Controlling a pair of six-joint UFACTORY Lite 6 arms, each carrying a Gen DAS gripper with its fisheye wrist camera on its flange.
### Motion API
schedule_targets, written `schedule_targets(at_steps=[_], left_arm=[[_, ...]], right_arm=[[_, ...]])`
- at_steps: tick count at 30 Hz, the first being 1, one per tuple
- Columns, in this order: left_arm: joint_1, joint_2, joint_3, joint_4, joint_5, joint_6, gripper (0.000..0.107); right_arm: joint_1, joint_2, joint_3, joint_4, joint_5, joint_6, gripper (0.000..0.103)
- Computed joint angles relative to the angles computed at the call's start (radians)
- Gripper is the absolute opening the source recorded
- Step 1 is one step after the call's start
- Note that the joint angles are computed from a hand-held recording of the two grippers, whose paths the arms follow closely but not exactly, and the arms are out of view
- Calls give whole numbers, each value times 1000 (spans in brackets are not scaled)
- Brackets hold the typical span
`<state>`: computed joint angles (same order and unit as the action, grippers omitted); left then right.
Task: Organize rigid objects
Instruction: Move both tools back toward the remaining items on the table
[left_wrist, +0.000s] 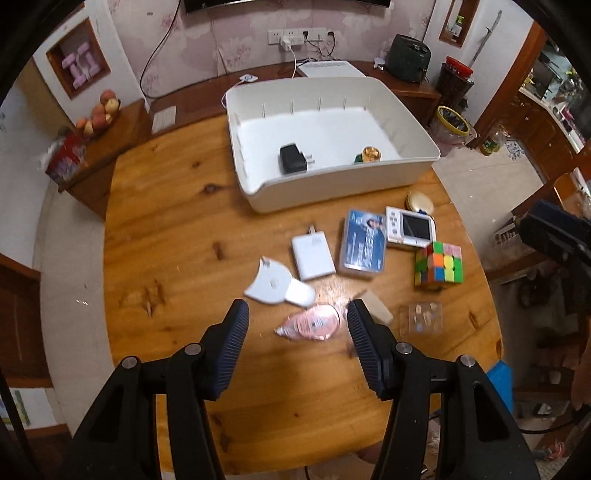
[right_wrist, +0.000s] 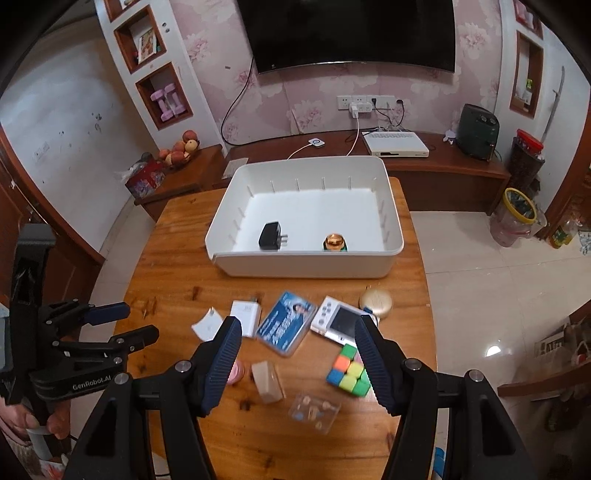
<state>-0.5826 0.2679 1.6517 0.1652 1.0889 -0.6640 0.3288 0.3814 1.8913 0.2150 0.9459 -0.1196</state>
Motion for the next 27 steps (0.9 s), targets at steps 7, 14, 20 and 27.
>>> schedule_targets(at_steps=[7,14,20,27], left_arm=[[-1,-141,-238,-74,-127,-7,60],[-39,-137,-415,-70,-266,74,60],[-7,-19,-455,-122,-363,226,60],[48,154,-369,-177,-386,368,60]], right_arm=[[56,-204,-315,-25,-122,23,73],[75,-293,-588,-12,-240,23,74],[51,-297,-769,62,-348,-35,74],[8,-221,-884,139,-459,-90,74]])
